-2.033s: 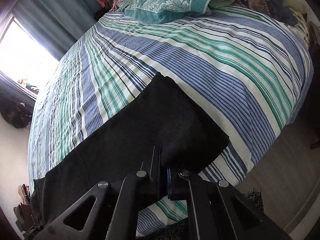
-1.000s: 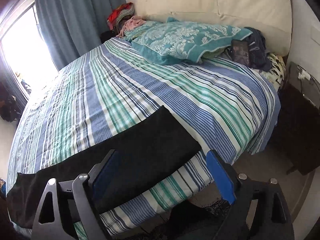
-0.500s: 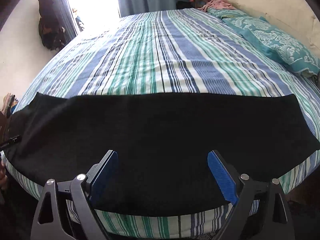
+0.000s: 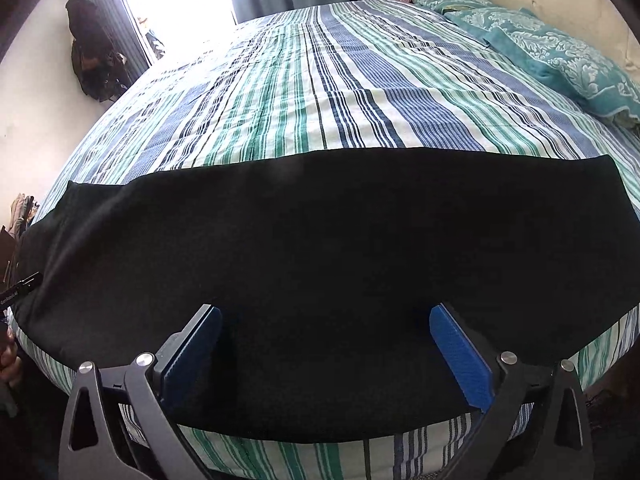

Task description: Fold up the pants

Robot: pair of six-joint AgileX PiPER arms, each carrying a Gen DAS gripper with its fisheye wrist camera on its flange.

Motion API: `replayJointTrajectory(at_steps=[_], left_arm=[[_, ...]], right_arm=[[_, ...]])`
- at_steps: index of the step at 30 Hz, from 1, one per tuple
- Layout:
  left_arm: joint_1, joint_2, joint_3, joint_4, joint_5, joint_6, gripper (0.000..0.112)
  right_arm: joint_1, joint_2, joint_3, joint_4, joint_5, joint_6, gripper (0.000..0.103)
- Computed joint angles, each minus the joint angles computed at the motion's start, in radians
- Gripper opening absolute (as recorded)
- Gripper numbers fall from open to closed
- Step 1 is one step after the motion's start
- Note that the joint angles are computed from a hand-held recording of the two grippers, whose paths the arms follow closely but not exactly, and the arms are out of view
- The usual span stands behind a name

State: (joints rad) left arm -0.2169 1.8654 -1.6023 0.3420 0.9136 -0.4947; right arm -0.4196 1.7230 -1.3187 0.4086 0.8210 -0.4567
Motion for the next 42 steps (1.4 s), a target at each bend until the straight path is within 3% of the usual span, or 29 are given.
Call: replayJointTrajectory(at_steps=[6,12,16,25,28,30,38,42], left_arm=[[-0.009,-0.004,-0.046,0.0,0.07,-0.013,0.091],[-0.05,-0.027,-0.117,-0.054,0.078,0.033,0.091],[-0.085,0.023,-0.214,-0.108,0.102,0.078,0.091],[-0.103,0.2,-0.356,-0.044,0.177,0.037,0.091],[-0.084,0.179,-0.267,-0.035,0.104,0.004,0.101],[-0.084,0.164,-0.228,-0.028,0.071,0.001,0.102],[-0.086,0.161,-0.207,-0.015,0.044,-0.002,0.103],[-0.08,0.167,-0.217,-0.029,0.049,0.011,0.103]], right_arm=[[-0.001,0.004,0.002,0.009,-0.009,0.006,0.103],[0.005,0.003,0.007,-0.001,-0.021,0.031,0.103],[0.016,0.004,0.006,-0.025,-0.031,0.055,0.103],[0.009,-0.005,0.025,-0.003,-0.05,0.019,0.103],[0.007,-0.006,0.013,-0.006,-0.031,0.009,0.103],[-0.003,-0.01,0.004,0.011,-0.015,0.001,0.103],[-0.073,0.001,-0.03,0.084,0.003,0.006,0.103],[-0.142,0.049,-0.116,0.127,0.073,0.019,0.103]])
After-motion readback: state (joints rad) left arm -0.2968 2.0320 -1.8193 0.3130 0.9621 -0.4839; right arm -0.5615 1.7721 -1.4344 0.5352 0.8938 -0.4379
